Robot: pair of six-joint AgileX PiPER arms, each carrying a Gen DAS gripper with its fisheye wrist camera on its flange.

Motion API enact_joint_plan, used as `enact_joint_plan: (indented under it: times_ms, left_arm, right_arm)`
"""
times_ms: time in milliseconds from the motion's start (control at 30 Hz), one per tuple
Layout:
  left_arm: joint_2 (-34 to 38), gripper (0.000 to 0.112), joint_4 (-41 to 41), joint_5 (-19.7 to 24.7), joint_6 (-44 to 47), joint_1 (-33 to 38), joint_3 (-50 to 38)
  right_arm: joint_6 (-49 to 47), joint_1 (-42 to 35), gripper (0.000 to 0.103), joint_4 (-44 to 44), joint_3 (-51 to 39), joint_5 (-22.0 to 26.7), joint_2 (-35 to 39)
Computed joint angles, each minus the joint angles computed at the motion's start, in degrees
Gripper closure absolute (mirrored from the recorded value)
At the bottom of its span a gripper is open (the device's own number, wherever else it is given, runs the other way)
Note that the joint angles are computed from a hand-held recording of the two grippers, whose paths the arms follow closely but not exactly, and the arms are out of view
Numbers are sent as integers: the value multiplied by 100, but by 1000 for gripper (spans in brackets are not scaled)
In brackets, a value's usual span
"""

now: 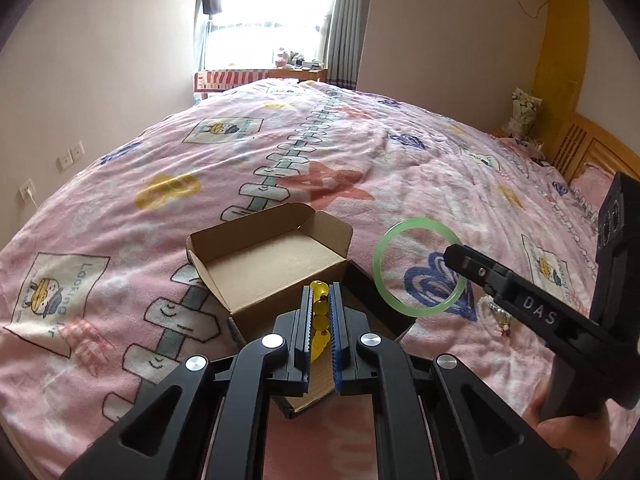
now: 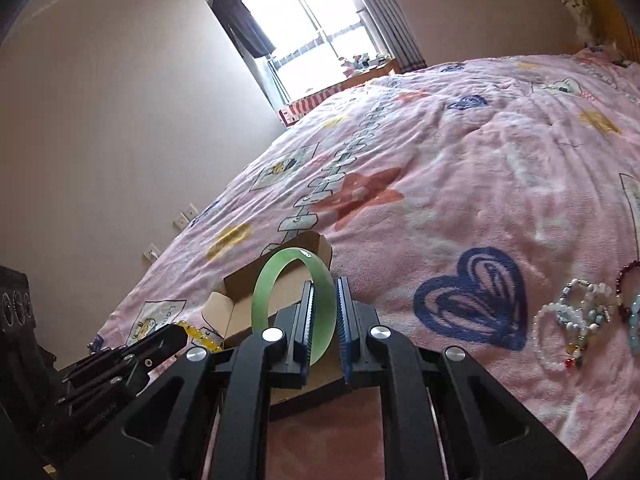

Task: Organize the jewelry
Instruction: 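Carry the yellow bracelet and green bangle in both tools over the cardboard box, then open both tools to drop the yellow bracelet and green bangle into the box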

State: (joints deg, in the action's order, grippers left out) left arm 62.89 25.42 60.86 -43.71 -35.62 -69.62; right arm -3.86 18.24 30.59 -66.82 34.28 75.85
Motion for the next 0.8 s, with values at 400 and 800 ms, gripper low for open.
enact_joint_plan:
  times_ms: [400,800]
  left_arm:
    - [-13,86,-393,-104,326,520,40]
    - [54,45,207,113,-393,-347,-276]
  right_arm:
    - [114,376,88,-341,-379,225,376]
    - [-1126,-2364,77,504,321,1468,-1180]
